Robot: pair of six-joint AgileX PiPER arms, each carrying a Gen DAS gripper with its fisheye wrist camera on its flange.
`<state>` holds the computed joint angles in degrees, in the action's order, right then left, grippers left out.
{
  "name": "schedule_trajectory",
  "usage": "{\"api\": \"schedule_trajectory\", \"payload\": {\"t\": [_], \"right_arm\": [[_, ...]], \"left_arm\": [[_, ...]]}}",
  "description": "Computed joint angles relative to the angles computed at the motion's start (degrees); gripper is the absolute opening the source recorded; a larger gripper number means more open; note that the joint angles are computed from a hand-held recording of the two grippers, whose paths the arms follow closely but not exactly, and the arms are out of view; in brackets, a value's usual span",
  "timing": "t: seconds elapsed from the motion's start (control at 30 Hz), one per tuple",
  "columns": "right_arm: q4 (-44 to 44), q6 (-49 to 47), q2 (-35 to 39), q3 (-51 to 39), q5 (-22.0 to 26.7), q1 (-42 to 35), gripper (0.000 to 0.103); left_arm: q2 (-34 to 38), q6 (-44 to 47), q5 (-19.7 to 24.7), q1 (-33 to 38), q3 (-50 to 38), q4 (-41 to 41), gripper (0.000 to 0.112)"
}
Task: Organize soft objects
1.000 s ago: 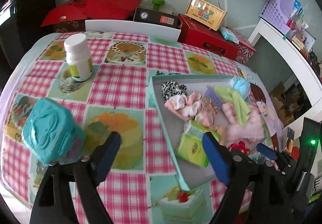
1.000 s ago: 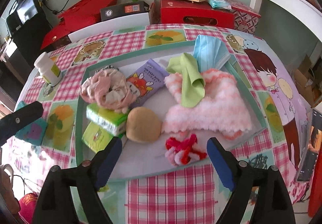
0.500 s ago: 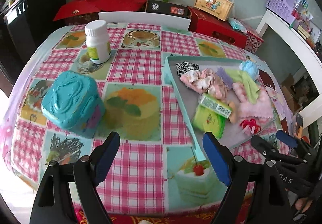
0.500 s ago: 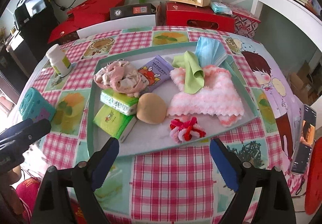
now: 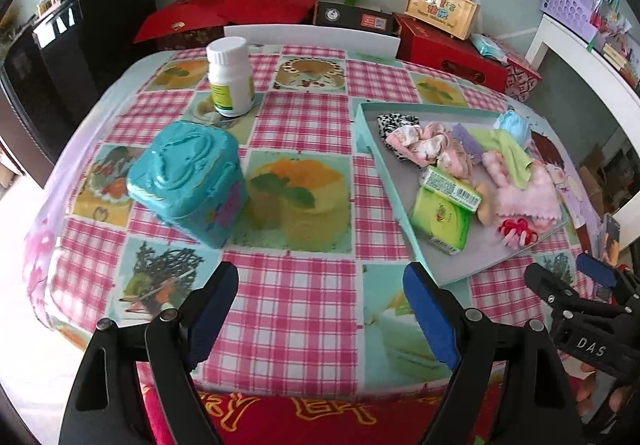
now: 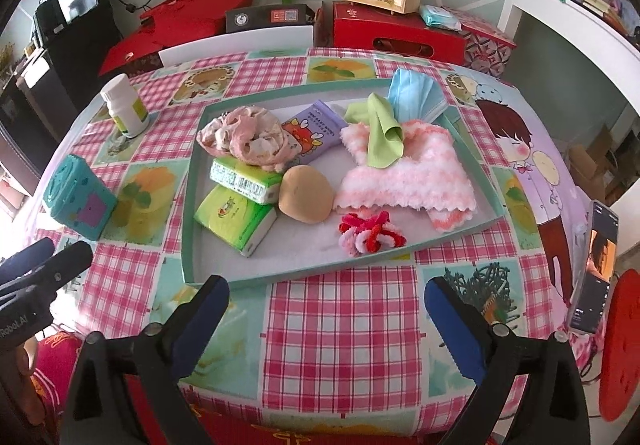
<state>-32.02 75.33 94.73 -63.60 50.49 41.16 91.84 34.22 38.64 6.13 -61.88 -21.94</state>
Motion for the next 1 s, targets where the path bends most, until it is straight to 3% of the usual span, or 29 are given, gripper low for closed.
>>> {"api": "schedule_trajectory", "payload": {"t": [0.17,0.6,1.0], "right_arm": [[0.15,0.39,-0.13,0.17,0.28,0.53,0.103],[0.52,0.06,0.42,0.58,-1.03,1.11,0.103],[2.11,-1.53,1.22,0.51,-2.02,0.30,0.103]], "left_arm": [[-0.11,2.16,1.61,1.40,0.39,-1.63,0.085],[-1.70,-2.09,-3.82,-0.13,4.09,4.26,0.085],[-0.90,-3.21,-4.35,0.21,3.82,4.53,0.085]]}}
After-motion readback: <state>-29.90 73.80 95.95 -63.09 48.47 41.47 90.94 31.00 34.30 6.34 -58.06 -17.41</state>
